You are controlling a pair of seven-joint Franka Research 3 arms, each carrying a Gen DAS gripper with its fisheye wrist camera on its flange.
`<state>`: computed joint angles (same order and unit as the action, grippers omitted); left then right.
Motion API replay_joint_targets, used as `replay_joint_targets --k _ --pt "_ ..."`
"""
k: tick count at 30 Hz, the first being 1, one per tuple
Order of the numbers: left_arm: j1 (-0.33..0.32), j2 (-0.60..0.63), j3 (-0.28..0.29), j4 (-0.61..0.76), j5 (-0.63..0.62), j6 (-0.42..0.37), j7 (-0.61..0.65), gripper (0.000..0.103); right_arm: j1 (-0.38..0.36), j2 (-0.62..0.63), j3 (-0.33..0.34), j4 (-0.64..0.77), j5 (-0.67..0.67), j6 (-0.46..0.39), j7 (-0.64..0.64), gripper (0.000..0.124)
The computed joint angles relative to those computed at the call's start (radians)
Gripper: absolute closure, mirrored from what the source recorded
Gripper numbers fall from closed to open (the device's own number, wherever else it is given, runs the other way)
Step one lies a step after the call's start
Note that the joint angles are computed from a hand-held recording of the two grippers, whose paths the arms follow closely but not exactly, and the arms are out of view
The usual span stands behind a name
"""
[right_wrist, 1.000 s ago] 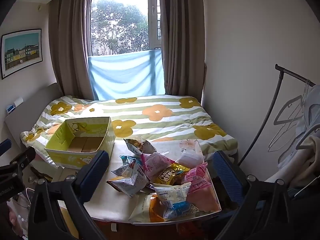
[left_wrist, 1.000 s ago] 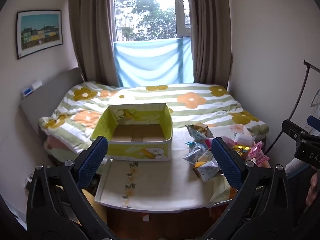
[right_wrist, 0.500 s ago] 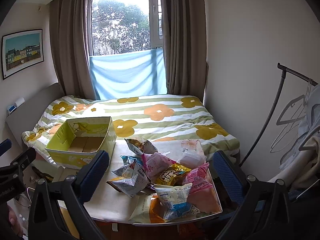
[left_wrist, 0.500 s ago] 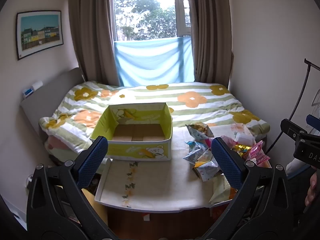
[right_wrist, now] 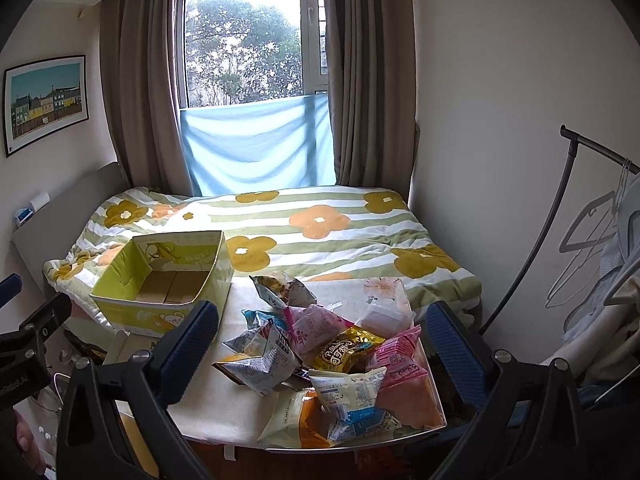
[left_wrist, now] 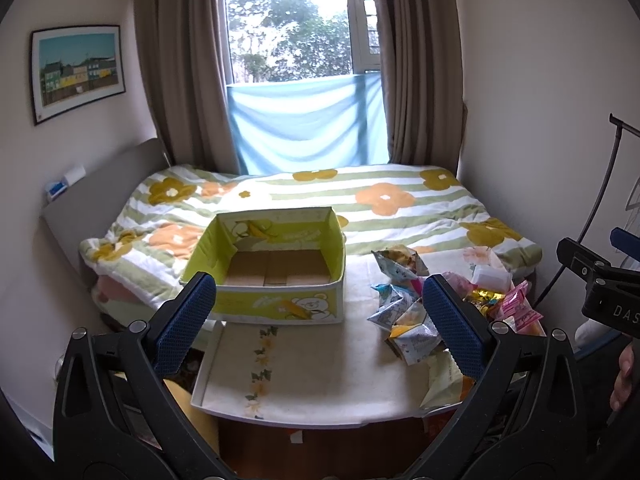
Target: Organize snacks
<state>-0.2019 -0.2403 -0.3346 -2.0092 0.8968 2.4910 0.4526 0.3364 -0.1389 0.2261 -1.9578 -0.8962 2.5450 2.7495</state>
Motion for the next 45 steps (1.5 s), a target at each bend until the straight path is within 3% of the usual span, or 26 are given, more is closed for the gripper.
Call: replay_joint_targets --k 45 --pt "-0.010 0.036 0.010 0.024 -0.017 0.013 0.025 0.001 0.013 0.016 -0.014 0.020 0.026 -0.014 -0.027 0.021"
